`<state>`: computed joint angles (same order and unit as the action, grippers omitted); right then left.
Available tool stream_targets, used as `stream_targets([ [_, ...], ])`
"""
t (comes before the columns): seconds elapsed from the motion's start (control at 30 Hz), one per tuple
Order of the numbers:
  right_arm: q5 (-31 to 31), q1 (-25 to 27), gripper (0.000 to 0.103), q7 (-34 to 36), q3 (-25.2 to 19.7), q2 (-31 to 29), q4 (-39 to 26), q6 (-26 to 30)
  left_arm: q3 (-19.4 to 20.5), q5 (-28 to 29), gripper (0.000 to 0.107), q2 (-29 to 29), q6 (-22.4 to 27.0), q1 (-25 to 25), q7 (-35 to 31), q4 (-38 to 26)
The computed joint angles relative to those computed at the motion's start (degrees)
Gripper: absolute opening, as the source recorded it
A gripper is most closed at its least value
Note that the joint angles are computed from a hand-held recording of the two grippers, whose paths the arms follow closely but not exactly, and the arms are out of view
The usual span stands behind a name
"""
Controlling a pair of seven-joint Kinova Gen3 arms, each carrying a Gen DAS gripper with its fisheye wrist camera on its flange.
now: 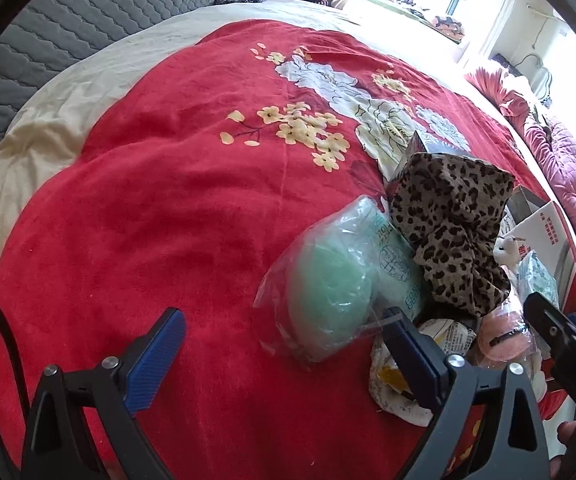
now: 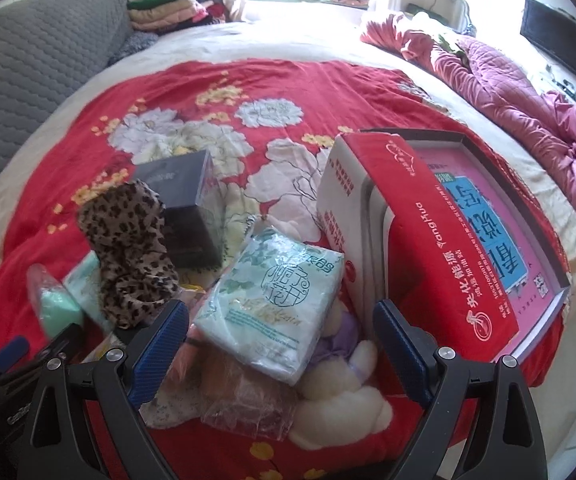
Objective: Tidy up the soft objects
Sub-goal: 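Grasp the bagged green ball with the left tool while the right grasps the tissue packet, then carry the green ball with the left tool while the right carries the packet to the tray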
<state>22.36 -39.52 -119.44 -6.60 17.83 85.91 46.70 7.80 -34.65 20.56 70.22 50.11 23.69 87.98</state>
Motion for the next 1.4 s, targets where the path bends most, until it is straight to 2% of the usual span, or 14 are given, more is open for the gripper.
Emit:
stream_targets([
  [0.13,0.0,0.0,0.093,-0.7,0.2,0.6,0.1,-0.1,-0.2,-0.6,0.094,0.0,-0.8,-0.3,0.0,0.6],
  [0.3,-1.9,1.6,0.066,0.8,-0.1,-0.4,1.7,-2.1,-0.2,-0.7,0.089,0.0,-1.4,-0.4,-0.2,0.8],
  [0.43,-3.4,2.9,0.064,1.8,-0.4,-1.5,2.9,-3.4,-0.2,-0.9,0.08,-0.1,-2.2,-0.6,-0.9,1.1],
  [0.53,-5.0,4.3,0.062,3.1,-0.9,-3.4,4.9,-5.3,-0.4,-2.2,0.068,-1.0,-4.0,-0.3,0.3,2.5],
  [0.6,-7.1,5.8,0.062,4.5,-1.4,-5.0,6.3,-6.5,-0.8,-2.9,0.049,-1.6,-5.5,0.2,1.0,3.7],
  [0.67,-8.8,7.1,0.062,6.0,-1.8,-6.2,7.4,-7.5,0.0,-4.4,0.045,-2.7,-8.3,-0.3,3.1,5.7],
  [0.83,-11.0,8.7,0.058,8.4,-2.3,-7.3,8.4,-8.3,0.3,-6.2,0.04,-3.7,-9.9,0.1,4.9,7.3],
  [1.17,-15.5,10.4,0.052,13.4,-2.7,-5.2,6.8,-6.1,2.5,-7.7,0.04,-3.4,-1.5,2.4,5.5,3.1],
  [1.3,-20.8,13.2,0.051,18.6,-3.5,-7.4,8.5,-9.5,2.9,-8.1,0.04,-2.7,1.5,3.8,4.3,-0.2],
  [1.4,-23.5,14.5,0.051,21.5,-3.6,-9.0,9.2,-11.4,3.0,-8.8,0.04,-1.0,5.7,5.2,0.6,-5.6],
])
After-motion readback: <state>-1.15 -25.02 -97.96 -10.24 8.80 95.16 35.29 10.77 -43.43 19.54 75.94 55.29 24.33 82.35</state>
